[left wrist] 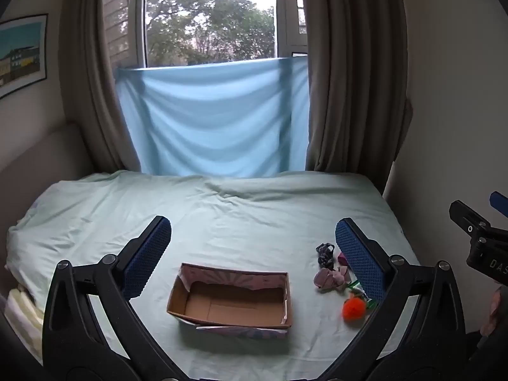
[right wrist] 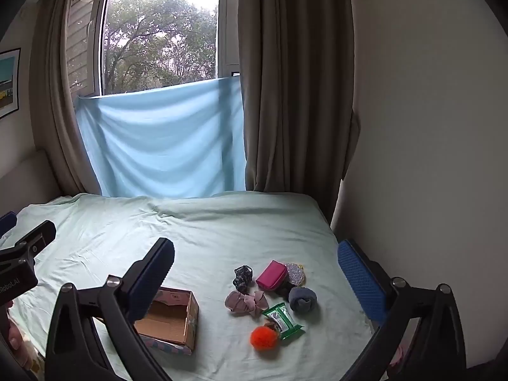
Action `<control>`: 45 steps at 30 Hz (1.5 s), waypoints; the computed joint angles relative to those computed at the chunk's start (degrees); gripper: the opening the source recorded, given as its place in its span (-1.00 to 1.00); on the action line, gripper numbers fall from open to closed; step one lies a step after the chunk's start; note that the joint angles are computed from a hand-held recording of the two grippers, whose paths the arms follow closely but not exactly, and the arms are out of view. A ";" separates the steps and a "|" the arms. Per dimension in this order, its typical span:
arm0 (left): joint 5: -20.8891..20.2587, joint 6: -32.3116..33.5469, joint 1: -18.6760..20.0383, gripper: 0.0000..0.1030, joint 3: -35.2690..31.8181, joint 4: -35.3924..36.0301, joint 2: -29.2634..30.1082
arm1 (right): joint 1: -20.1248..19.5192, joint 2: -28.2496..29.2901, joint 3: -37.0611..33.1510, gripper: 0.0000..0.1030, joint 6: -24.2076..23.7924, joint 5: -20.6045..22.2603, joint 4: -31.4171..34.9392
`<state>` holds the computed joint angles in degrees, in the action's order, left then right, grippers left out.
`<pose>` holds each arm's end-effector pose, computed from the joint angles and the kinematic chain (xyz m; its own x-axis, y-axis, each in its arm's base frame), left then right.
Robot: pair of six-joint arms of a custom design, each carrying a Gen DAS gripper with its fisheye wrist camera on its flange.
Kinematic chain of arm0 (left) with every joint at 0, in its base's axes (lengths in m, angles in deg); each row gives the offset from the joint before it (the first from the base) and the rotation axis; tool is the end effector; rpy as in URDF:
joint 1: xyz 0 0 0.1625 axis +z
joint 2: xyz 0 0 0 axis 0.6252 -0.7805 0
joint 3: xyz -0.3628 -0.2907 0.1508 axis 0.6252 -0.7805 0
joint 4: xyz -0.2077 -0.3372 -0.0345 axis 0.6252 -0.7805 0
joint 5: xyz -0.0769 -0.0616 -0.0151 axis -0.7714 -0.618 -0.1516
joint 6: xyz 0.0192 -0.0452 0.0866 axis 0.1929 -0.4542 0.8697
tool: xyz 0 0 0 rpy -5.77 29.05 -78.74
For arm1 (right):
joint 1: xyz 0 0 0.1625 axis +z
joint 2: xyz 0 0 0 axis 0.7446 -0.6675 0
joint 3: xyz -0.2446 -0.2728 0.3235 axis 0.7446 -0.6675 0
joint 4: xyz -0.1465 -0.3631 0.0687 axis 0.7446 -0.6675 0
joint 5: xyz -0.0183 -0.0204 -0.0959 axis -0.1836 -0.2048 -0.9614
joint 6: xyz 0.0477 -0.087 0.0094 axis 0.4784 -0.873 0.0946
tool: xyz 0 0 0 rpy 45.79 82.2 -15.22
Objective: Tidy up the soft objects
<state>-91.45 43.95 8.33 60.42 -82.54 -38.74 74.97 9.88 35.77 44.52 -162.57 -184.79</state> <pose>-0.3179 -0.6636 0.4496 -0.6855 -0.0339 -0.7273 0.6287 0.4763 -0.6147 0.4932 -0.6574 0.2680 -0.7232 0.0966 0.6839 -0.5880 0.4333 -0.6830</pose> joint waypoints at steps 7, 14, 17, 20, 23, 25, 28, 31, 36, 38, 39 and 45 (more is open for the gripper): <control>-0.44 0.30 0.03 0.99 0.81 -0.62 -0.36 | -0.16 0.09 0.01 0.99 -0.30 0.18 -0.08; -0.57 -0.06 -0.05 0.99 0.94 0.19 -0.36 | -0.33 0.27 -0.16 0.99 -0.40 -0.13 -0.28; -0.80 -0.66 0.00 0.99 1.11 0.46 -0.55 | -0.23 0.36 -0.14 0.99 -0.42 -0.31 -0.57; -0.74 -0.95 0.00 0.99 1.26 0.73 -0.71 | -0.19 0.33 -0.17 0.99 -0.22 -0.36 -0.47; -0.58 -1.05 -0.05 0.99 1.12 0.79 -0.60 | -0.12 0.43 -0.34 0.99 -0.20 -0.69 -0.31; -0.84 -1.55 -0.04 0.99 1.13 1.27 -0.76 | -0.04 0.58 -0.74 0.99 -0.67 -1.01 -0.41; -0.91 -1.92 -0.04 0.99 1.28 1.42 -0.93 | -0.12 0.39 -0.65 0.99 -0.39 -0.81 -0.19; -0.99 -2.28 -0.03 0.99 1.26 1.69 -1.07 | -0.12 0.41 -0.72 0.99 -0.40 -0.79 -0.18; -1.15 -2.73 0.10 0.99 1.14 1.96 -1.13 | -0.15 0.23 -0.54 0.99 -0.31 -0.51 0.12; -1.34 -2.92 0.15 0.99 1.30 2.07 -1.30 | -0.18 0.14 -0.44 0.99 -0.30 -0.41 0.27; -1.36 -2.93 0.17 0.99 1.28 2.09 -1.30 | -0.24 0.05 -0.47 0.99 -0.25 -0.31 0.50; -1.61 -3.21 0.33 0.99 1.16 2.36 -1.35 | -0.17 0.37 -1.05 0.99 -1.05 -0.39 0.61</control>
